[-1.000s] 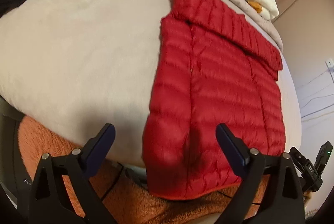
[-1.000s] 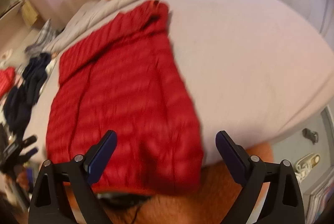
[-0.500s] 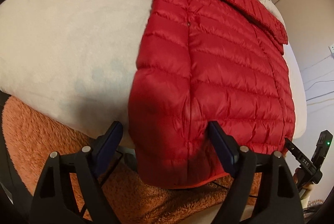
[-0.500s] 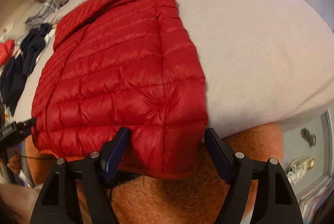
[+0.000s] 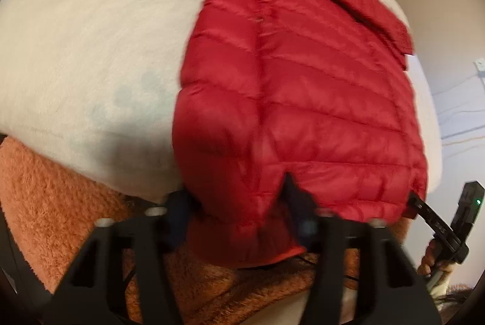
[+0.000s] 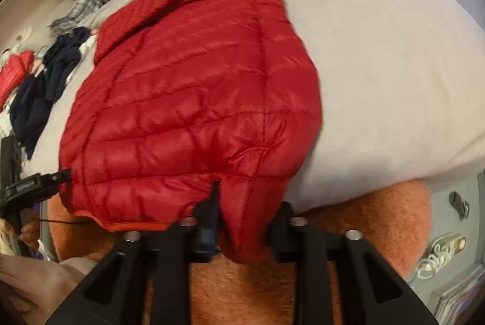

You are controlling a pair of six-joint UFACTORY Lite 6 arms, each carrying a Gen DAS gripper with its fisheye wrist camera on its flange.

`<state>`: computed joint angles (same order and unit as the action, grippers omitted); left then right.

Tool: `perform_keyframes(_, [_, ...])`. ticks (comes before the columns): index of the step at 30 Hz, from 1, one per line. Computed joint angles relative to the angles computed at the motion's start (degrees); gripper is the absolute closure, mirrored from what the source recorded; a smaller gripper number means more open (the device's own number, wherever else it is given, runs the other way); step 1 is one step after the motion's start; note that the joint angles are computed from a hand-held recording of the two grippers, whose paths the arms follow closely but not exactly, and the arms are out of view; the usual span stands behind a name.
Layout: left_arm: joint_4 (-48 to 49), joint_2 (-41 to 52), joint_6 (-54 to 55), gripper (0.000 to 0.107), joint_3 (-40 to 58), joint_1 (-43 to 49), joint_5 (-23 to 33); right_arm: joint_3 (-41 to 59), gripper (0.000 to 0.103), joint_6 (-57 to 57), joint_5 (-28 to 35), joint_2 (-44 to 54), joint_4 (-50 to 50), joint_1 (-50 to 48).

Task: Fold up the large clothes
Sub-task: 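Close both tools on the jacket hem, then lift the hem with both tools and fold it toward the collar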

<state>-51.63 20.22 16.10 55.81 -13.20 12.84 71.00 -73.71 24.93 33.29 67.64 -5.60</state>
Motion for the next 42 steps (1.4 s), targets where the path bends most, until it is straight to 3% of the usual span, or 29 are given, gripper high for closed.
perform_keyframes(3, [-3.6,-1.8,3.6,0.088,0.5,1.2,2.3,-1.7,0.085,-0.9,-1.2,-3.4,2.3,1.1])
perform_keyframes(6, [9.7,-6.6,-9.1,0.091,2.0,0.4,2.6,-1.6,0.086,0.3,2.3,-7.2,3.1,0.4])
perform_keyframes(9, [12.5,-11.2,-10.9,0.091,2.3,1.0,3.0,-1.2,0.086,1.7,4.0,-10.7,2.9,0.0])
perform_keyframes(12, [8.9,-14.7,-6.6,0.091,2.9,2.5,3.2,0.0,0.086,3.6,4.7,-13.4,2.6,-0.5])
perform_keyframes(21, [13.6,-17.3,-9.7,0.094,8.2,2.3,3.2,2.2,0.086,0.4,5.6,-15.7,9.8,-0.2])
perform_keyframes(25, [6.0,-19.4,-2.2,0.094,7.1,3.5,3.7,2.5,0.086,1.5,6.1,-16.8,10.0,-0.3])
perform_keyframes(42, [5.0,-30.8,0.5,0.094,6.0,5.1,9.1,-5.8,0.086,-7.0,8.1,-29.7,16.3,-2.9])
